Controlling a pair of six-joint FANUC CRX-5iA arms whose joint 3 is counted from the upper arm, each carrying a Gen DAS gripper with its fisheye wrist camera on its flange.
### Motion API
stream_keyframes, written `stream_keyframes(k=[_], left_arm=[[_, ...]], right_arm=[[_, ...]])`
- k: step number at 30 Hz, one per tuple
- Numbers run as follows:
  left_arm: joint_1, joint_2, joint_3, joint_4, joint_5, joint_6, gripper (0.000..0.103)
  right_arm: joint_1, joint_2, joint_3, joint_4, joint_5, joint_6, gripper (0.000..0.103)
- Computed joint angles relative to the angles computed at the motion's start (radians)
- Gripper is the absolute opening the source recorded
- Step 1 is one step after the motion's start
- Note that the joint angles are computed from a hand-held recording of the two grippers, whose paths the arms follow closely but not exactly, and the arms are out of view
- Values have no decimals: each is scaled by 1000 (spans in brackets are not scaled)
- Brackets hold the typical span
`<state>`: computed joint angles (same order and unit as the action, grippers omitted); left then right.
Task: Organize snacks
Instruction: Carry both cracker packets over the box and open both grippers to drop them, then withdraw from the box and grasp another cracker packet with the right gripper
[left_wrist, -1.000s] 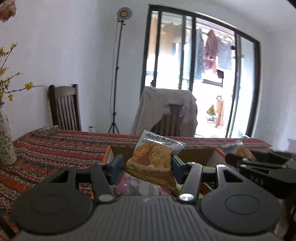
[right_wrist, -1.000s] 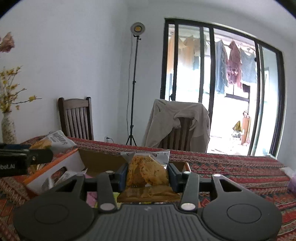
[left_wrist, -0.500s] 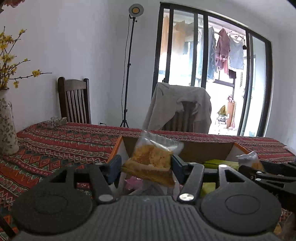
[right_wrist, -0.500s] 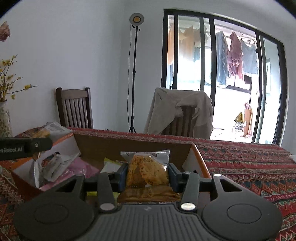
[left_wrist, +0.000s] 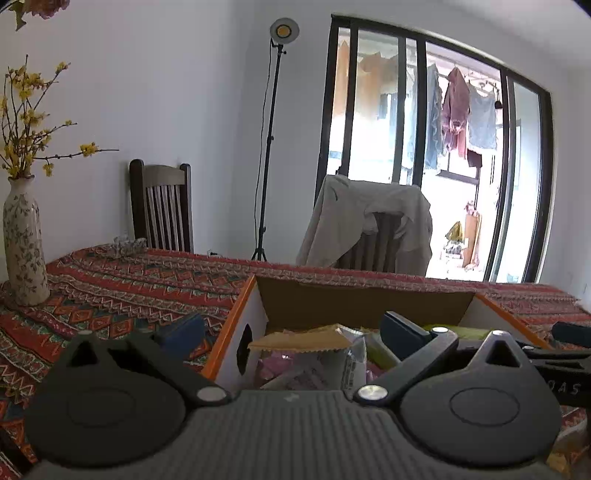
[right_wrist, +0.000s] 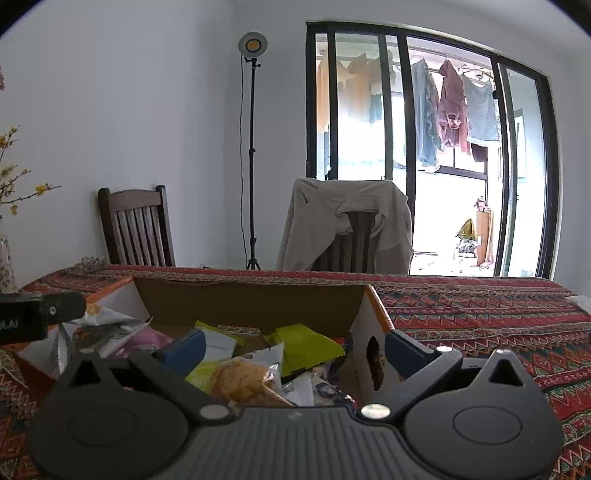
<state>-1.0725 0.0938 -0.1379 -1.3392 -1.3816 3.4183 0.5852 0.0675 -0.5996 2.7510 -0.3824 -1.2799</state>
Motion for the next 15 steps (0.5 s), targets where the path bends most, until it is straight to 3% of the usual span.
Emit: stream_keyframes(k=[7,15], left_arm=[[-26,-49,8,1,-10,11,103],[-91,-97,13,3,-60,-7,103]], right_arm=[[39,-41,-37,-170,-39,136,103],[34,-168,-92,-200,8,172,103]])
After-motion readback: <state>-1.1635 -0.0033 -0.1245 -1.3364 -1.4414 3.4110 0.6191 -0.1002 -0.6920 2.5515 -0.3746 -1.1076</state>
